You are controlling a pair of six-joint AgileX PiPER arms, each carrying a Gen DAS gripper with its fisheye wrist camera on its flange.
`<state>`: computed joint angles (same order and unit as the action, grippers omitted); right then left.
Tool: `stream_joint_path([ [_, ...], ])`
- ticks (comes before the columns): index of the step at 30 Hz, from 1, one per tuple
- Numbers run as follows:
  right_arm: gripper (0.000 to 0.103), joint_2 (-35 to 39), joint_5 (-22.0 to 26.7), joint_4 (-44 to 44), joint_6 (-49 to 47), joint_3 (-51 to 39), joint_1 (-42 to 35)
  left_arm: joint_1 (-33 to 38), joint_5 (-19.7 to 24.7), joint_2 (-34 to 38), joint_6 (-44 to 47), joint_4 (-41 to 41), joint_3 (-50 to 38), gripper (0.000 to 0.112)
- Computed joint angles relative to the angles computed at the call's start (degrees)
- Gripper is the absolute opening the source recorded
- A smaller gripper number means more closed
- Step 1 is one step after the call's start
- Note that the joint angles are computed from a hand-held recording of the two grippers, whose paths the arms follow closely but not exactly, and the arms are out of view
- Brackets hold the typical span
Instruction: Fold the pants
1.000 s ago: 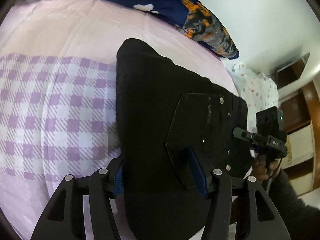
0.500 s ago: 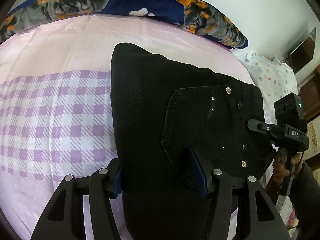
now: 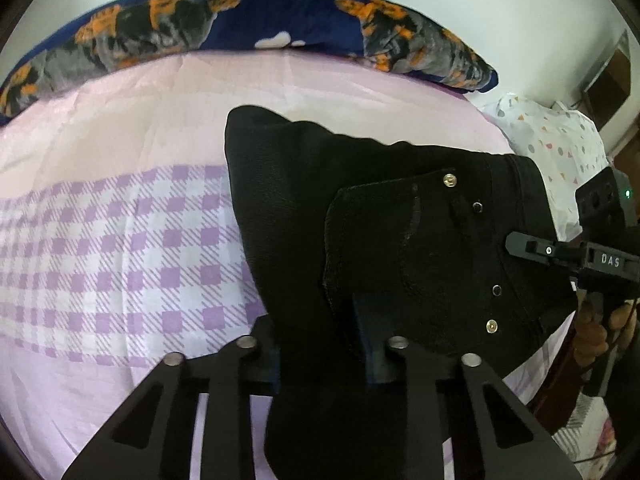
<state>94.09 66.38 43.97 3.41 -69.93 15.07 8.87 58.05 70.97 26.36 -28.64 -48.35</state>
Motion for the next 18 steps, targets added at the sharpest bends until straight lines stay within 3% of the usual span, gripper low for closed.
stream_joint_path([
  [6,0.026,-1.3,-1.3,-3.1,7.6,-2.7,2.9,-0.5,-0.2,-3.2,1.4,0.2,0.5,0.017],
  [18,0.025,-2.2,-1.8,-3.0,15.5,-6.5,7.1,13.3,11.4,-6.1,8.0,-7.0,-2.8,0.015],
])
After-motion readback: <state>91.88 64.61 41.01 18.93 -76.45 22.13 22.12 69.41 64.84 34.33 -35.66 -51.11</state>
